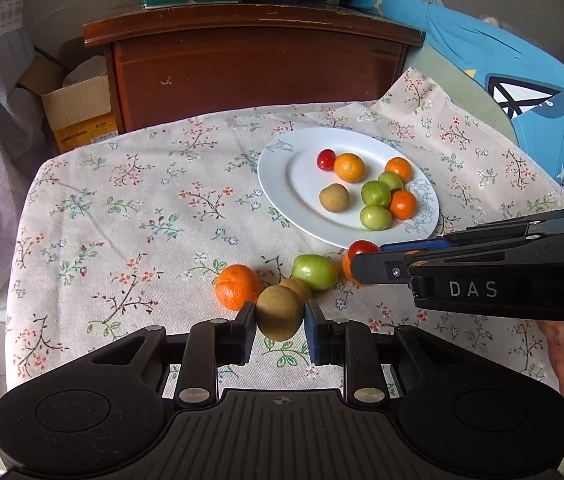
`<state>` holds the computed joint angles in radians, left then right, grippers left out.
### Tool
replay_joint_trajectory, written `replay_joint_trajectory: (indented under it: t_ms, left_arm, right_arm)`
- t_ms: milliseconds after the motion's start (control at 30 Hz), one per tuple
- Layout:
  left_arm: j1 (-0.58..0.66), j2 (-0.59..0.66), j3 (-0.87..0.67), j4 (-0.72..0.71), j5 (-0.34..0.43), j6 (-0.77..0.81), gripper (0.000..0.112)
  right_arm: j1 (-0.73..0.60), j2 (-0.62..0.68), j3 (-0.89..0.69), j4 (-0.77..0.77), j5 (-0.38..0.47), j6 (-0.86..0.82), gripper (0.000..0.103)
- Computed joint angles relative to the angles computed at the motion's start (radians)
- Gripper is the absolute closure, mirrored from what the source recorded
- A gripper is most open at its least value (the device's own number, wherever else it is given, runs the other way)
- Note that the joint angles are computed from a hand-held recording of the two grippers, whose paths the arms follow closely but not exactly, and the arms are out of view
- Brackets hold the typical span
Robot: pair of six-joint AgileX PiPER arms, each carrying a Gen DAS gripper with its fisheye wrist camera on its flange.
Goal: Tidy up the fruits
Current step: 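Carry the kiwi and tomato over the plate and open both tools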
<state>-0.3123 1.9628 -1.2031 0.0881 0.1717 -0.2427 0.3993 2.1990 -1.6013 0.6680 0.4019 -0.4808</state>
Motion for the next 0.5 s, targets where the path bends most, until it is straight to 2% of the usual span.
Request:
replay_joint_trajectory:
  t_ms: [67, 400, 467, 500]
  left_arm:
    - [-0.002, 0.005, -0.008, 0.04, 0.001, -0.039, 0.089]
    - [-0.004, 0.034, -0.061, 0.061, 0.005, -0.071, 0.089]
    - [0.002, 0.041, -0.085, 0.035, 0.006, -0.052, 0.089]
    - [0.01, 0.046, -0.1, -0.03, 0.006, 0.008, 0.089]
  right_arm:
    - [-0.001, 0.001, -0.005, -0.017, 0.004, 0.019, 0.082]
    - [-0.005, 0.001, -0.017, -0.057, -0.002, 0.066, 0.082]
    - [-0.014, -0.004, -0.024, -0.05, -0.01, 0.065, 0.082]
    - [-0.02, -0.007, -0.029, -0.045, -0.015, 0.064, 0.082]
